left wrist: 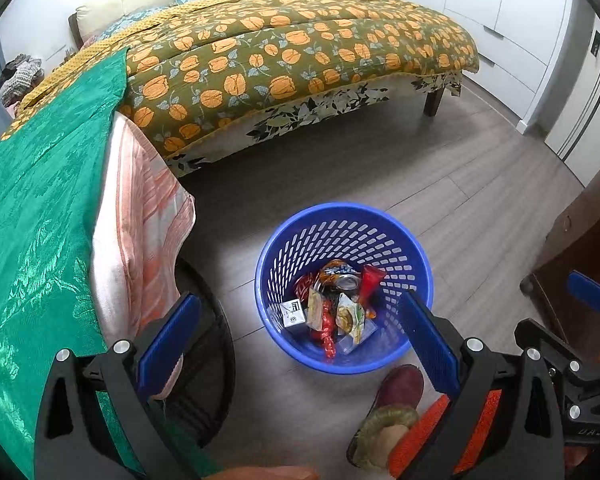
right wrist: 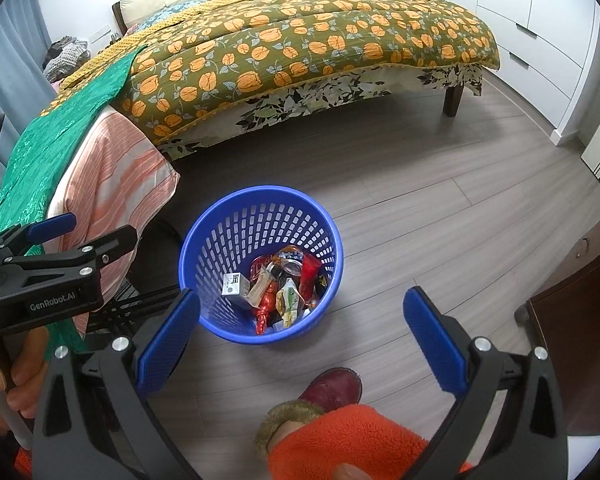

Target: Collect trash

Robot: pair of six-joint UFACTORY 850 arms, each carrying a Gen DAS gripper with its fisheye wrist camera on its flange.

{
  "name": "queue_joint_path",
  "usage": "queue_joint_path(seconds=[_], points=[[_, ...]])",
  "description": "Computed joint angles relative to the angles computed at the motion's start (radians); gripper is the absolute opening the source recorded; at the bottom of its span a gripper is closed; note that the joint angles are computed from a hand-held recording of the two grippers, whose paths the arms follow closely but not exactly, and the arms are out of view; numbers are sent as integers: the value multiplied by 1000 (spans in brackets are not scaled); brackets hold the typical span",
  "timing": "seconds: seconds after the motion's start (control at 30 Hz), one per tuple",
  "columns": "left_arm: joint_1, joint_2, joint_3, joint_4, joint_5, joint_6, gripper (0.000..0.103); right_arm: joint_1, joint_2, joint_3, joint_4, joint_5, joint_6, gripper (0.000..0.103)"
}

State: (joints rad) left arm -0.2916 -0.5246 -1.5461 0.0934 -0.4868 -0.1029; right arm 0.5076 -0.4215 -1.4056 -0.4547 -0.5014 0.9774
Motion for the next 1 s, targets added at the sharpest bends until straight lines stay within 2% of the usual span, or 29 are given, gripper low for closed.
queue_joint_path(seconds=[1.0], points=[[-2, 2, 13, -1, 4, 4, 98, 2, -7, -7, 2, -5, -7, 98]])
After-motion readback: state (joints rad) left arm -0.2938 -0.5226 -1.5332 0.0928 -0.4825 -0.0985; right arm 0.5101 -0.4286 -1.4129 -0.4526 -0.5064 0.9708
